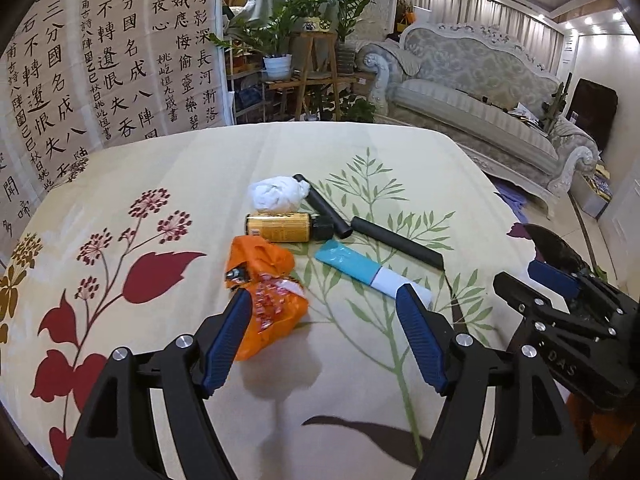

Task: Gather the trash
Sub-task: 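Grasp the orange plastic bag with the left tool while the right tool grasps the blue-white tube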

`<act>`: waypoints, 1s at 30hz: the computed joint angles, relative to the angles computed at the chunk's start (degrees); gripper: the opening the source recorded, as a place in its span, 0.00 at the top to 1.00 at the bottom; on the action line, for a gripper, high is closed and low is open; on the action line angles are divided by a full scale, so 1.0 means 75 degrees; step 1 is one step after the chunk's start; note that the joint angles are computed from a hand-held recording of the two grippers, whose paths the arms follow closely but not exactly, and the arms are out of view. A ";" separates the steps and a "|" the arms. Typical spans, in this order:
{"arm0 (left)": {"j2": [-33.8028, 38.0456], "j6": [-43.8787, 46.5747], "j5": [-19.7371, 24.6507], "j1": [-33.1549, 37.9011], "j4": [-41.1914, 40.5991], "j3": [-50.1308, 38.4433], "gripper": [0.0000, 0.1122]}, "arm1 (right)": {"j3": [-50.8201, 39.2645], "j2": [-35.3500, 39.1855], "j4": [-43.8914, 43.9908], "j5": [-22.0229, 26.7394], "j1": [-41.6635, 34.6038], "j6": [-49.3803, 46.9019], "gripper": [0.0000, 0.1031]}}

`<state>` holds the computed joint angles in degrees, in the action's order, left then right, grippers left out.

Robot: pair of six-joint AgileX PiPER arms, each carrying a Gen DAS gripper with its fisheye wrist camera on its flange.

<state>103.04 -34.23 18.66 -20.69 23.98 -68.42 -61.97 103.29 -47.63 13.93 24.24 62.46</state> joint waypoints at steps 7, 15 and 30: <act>0.0129 0.0205 0.0076 0.0327 -0.0207 -0.0114 0.35 | -0.0286 0.0191 0.0511 0.0045 0.0141 -0.0553 0.49; 0.0866 0.1563 0.0264 0.0738 -0.1575 -0.0831 0.34 | -0.0643 0.0434 0.0972 0.0183 0.0286 -0.1063 0.49; 0.0496 0.3142 -0.0111 0.1135 -0.3037 -0.0190 0.61 | -0.1539 0.0982 0.1865 0.0574 0.0814 -0.2217 0.49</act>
<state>106.76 -10.67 17.83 -12.18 1.20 -69.85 -73.51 110.66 -33.65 18.24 30.35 45.84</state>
